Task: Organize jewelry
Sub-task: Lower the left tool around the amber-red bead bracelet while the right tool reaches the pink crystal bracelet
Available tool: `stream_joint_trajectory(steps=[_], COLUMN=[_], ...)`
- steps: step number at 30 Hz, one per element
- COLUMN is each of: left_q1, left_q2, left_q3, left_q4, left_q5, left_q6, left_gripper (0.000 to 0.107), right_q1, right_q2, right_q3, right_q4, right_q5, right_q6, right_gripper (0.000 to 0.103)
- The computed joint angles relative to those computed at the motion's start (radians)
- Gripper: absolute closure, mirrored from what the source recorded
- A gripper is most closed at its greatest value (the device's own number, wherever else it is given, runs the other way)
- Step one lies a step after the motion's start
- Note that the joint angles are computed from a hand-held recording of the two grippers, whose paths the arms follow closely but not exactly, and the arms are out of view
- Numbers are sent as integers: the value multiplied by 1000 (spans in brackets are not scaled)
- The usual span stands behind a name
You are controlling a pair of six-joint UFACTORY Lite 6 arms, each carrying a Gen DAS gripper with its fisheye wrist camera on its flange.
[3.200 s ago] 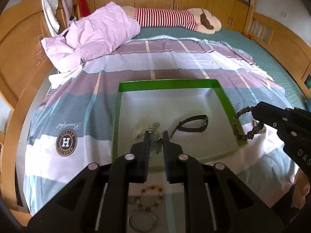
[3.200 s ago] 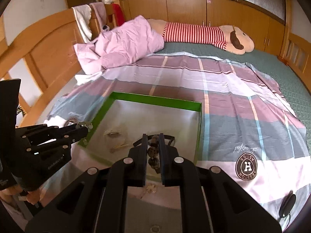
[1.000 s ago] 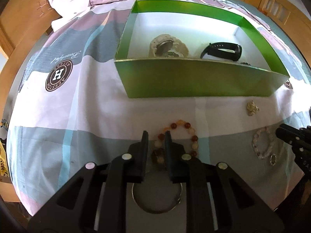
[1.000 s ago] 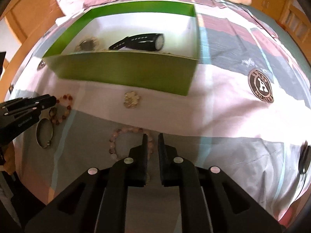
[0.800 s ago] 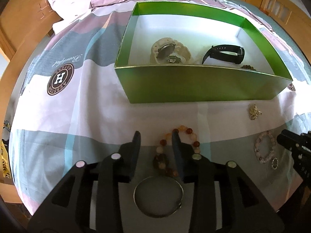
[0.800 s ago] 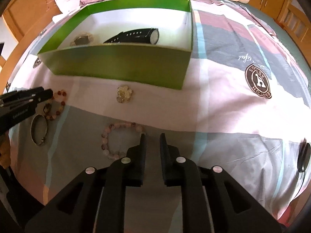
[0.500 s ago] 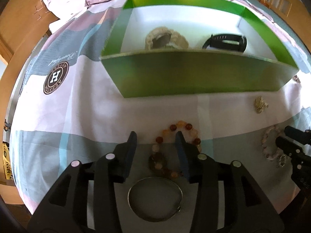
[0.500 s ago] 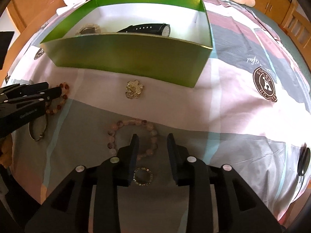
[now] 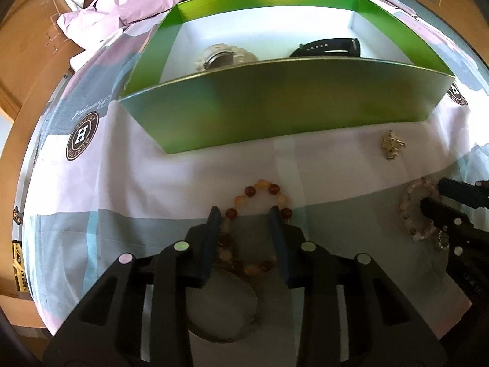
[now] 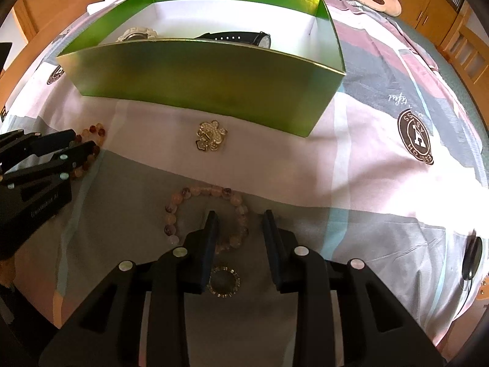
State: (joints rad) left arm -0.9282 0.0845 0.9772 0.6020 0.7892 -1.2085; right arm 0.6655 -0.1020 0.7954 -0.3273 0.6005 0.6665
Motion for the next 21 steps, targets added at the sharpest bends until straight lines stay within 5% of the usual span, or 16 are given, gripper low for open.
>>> stream_joint_trajectory(steps=[6,11,21], left_q1=[-25,-23,-68], left_q2=[-6,-18,-6], left_q3=[-1,-8,9], left_q4=[-3,-5,-11], left_q5=[3,3,4], left_q6=[-27,-26,-48], left_gripper=[77,77,78], right_q1=[13,18,-58], right_q2=[-32,-44,-64], right_q3=[-24,-34,-49], right_q4=[-6,-9,18], right_q5=[2,-9,-22], right_q6=[22,22,2], right_gripper=[75,90,92])
